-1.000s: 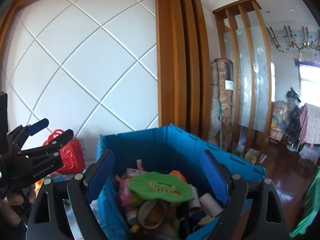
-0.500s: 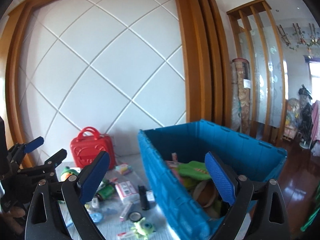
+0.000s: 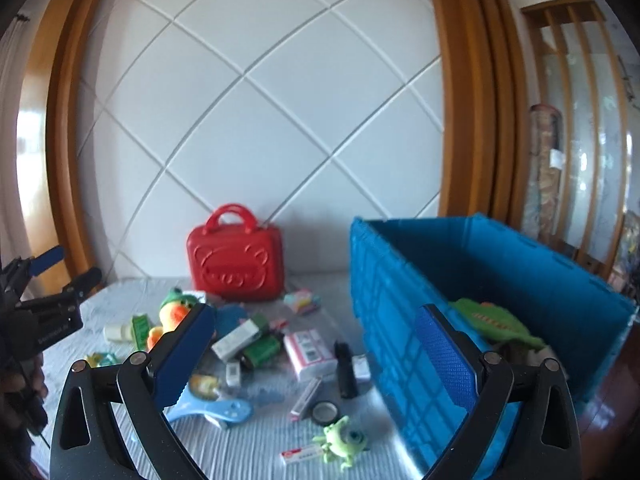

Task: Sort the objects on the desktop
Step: 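Move both grippers back from the bin toward the table items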

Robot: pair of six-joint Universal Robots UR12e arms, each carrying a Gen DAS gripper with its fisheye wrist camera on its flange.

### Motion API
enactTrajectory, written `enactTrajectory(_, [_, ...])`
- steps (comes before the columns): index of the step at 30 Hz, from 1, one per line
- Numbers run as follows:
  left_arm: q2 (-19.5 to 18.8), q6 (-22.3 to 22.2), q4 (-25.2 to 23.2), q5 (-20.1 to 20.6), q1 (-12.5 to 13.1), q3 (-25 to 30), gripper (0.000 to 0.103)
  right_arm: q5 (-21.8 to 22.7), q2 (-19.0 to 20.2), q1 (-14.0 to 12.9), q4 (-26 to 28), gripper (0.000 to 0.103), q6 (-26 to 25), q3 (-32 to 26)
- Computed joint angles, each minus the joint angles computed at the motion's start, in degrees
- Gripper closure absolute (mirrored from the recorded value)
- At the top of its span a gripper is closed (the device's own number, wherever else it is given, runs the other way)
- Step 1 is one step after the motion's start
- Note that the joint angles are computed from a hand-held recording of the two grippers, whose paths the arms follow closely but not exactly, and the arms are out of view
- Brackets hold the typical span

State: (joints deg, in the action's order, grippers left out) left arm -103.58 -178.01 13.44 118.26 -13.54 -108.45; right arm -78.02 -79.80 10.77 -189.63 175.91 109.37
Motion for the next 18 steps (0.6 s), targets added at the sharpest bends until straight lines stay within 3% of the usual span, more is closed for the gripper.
enactTrajectory(8, [-5.0, -1.6, -7.3, 0.3, 0.5, 3.9, 0.024, 7.3, 7.5, -0.7, 7.4, 0.001, -4.6, -6.3])
enactTrajectory(12, [-8.1, 1.1, -6.3, -1.5, 0.5, 6.0, 0.024, 10.6, 11.5, -1.5, 11.5, 0.001, -7.7, -10.3])
enactTrajectory(18, [-11.6, 3.1, -9.2, -9.2, 2.5, 8.9, 0.024, 12.2, 16.4, -0.8, 20.0, 0.001, -13.5, -16.4])
